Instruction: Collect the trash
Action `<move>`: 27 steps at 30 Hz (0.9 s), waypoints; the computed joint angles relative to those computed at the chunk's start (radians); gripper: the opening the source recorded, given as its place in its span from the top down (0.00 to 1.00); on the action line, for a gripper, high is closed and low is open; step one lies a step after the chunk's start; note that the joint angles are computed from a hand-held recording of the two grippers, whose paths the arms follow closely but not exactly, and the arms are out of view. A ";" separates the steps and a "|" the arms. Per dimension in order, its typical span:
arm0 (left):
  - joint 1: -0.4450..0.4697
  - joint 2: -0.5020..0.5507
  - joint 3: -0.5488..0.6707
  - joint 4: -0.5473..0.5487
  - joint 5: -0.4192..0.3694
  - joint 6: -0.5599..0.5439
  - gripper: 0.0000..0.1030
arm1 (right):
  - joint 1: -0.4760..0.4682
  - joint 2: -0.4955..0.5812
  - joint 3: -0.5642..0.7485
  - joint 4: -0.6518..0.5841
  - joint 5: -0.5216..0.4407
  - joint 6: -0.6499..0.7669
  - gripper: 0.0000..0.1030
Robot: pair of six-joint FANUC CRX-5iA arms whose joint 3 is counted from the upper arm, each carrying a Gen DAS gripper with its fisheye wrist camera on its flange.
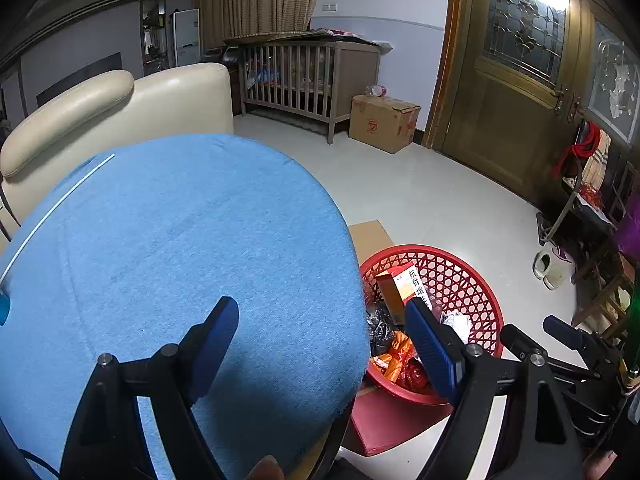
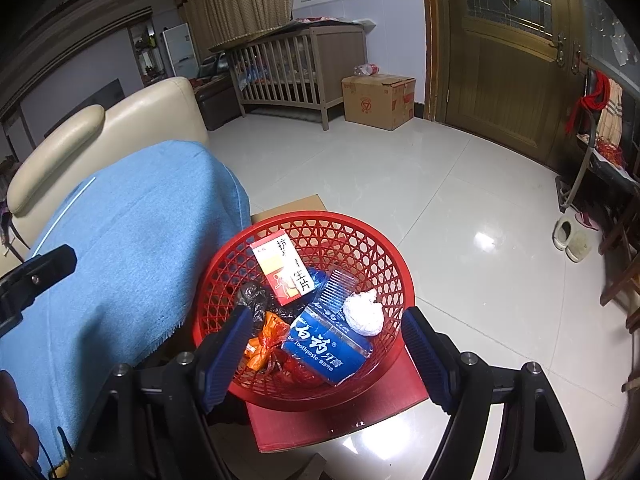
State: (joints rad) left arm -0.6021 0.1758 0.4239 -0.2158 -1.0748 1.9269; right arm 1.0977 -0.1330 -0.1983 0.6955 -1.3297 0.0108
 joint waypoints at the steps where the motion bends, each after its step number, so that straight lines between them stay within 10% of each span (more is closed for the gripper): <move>1: -0.002 0.001 0.003 -0.006 -0.003 0.002 0.17 | 0.000 0.003 0.003 -0.003 0.000 0.004 0.22; 27: -0.017 0.008 0.018 -0.024 -0.022 -0.013 0.17 | 0.006 0.011 0.011 -0.003 0.001 0.014 0.21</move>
